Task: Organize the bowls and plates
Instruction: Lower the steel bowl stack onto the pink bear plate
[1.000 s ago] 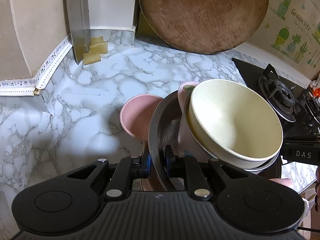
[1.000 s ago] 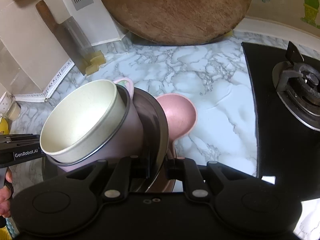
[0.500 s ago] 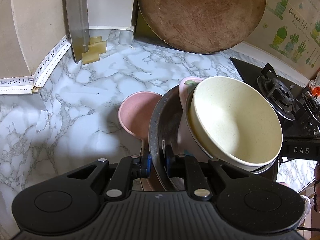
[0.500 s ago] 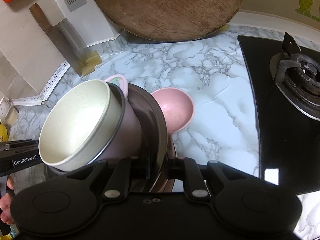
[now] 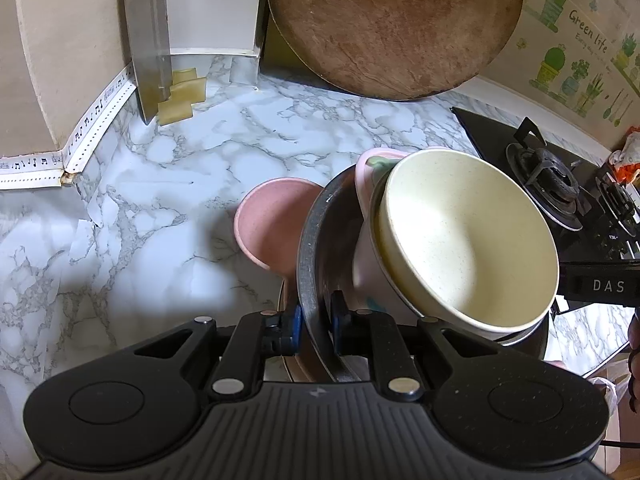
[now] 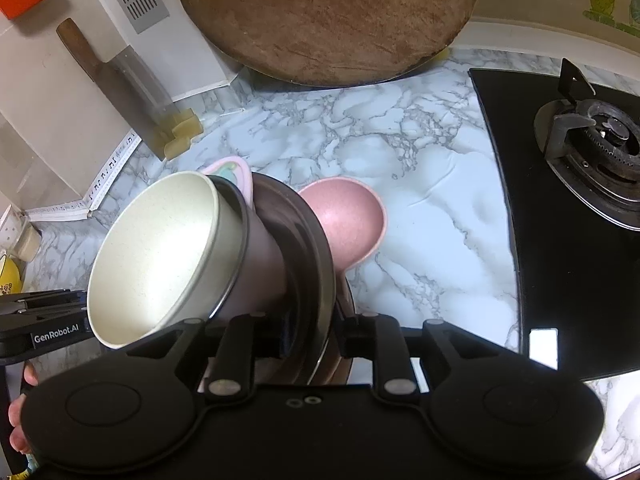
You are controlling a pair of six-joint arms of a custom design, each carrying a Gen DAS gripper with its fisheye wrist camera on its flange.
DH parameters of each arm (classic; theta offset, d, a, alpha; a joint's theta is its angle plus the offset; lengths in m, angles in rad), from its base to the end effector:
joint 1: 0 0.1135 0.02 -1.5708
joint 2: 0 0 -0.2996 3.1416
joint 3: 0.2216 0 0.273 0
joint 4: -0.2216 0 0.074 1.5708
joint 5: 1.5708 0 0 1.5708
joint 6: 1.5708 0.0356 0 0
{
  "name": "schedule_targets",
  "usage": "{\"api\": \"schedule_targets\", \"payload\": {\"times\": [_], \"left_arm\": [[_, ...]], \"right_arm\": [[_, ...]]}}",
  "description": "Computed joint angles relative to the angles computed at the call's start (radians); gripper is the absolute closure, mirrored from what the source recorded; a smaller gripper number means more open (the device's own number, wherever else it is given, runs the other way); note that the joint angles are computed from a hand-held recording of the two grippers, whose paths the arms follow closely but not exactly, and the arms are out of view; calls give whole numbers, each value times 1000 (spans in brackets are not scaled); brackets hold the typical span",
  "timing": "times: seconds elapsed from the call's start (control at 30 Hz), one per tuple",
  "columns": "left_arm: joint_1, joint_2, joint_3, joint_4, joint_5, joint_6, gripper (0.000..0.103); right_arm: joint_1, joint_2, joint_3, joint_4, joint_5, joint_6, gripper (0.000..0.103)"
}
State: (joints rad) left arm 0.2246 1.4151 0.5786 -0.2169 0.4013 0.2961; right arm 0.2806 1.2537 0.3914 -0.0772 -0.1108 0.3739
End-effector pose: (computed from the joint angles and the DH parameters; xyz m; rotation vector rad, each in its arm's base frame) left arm 0.2462 0.0420 0.1592 0.2261 2.5185 -0.3242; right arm 0.2007 0.0619 0.1467 0.0728 2.5487 0.4015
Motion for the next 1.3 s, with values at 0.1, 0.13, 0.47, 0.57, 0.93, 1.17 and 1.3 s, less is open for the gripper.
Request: {"api": "schedule_targets", "payload": {"times": [0.1,0.13,0.47,0.57,0.93,1.17,1.3], "left_arm": [[5,-11,-3,-5,4,7,89],[6,-14,-3,-7,3,12,89],[57,-96,-18,-24,15,33,45],[71,-139,-27,-37,17,46,45],[167,-325,-45,-153,103,98,43],[219,-473,-71,-235,155,145,43],[249,-554,-83,-295,189,174,31]], "right_arm": [[29,-26,-1,-19,57,9,61],[31,-37,-5,-20,68,10,61],[12,-128,-16,-84,63,12,61],[29,-189,-18,-116,72,19,57],[214,-431,2,-254,193,58,38],[436,-572,5,-313,386,106,17],[571,-613,11,-346,515,150,9]]}}
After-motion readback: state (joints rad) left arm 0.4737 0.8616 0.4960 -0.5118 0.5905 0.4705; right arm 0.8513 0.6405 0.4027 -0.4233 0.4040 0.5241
